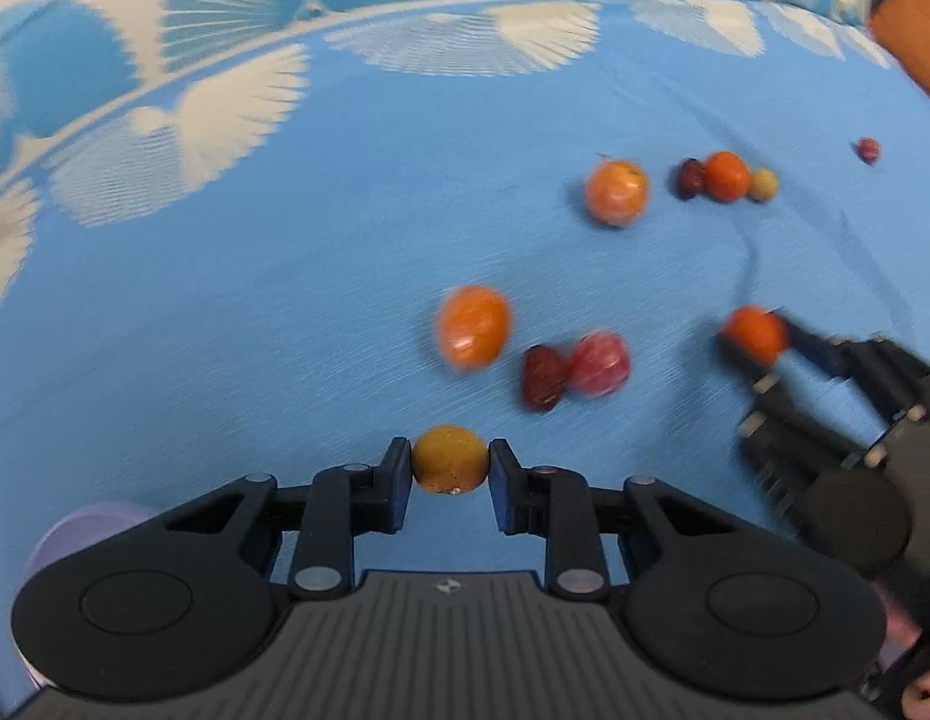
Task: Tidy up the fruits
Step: 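Grasp the yellow plum with the left tool while the right tool grasps a tangerine, then carry both fruits over the plate and open both tools to drop them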
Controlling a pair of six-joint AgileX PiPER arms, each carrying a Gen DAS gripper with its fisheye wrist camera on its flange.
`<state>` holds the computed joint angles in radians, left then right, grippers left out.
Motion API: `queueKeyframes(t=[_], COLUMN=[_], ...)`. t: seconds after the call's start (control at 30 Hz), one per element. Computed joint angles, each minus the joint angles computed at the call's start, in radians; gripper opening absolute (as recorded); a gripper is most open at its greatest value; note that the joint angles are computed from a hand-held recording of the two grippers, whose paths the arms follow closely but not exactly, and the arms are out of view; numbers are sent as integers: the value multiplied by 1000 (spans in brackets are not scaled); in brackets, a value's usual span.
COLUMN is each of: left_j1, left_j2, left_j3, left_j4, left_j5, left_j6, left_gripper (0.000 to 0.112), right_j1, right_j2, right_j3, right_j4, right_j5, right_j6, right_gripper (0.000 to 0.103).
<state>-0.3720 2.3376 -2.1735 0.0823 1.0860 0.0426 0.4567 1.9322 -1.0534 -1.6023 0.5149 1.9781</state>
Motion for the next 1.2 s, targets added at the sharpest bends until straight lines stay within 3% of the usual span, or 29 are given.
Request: queueKeyframes(t=[0.1, 0.33, 0.57, 0.87, 1.2], left_j1=[6, 62, 151, 338, 569], left_j2=[-129, -471, -803, -1145, -1289], left_j3=[137, 480, 752, 1026, 1128], left_j4=[53, 118, 165, 110, -115], left_j5=[1, -36, -34, -29, -46], left_j6=[-69, -159, -206, -124, 98], left_gripper=[30, 30, 30, 30, 30], right_j1=[11, 91, 363, 630, 797], right_j2=[-72, -343, -531, -502, -421], right_j3=[24, 141, 120, -57, -199], right_j4=[94, 235, 406, 591, 639], right_j5=[111, 139, 175, 167, 324], right_j6=[-26, -88, -316, -472, -576], right_gripper=[37, 37, 37, 37, 37])
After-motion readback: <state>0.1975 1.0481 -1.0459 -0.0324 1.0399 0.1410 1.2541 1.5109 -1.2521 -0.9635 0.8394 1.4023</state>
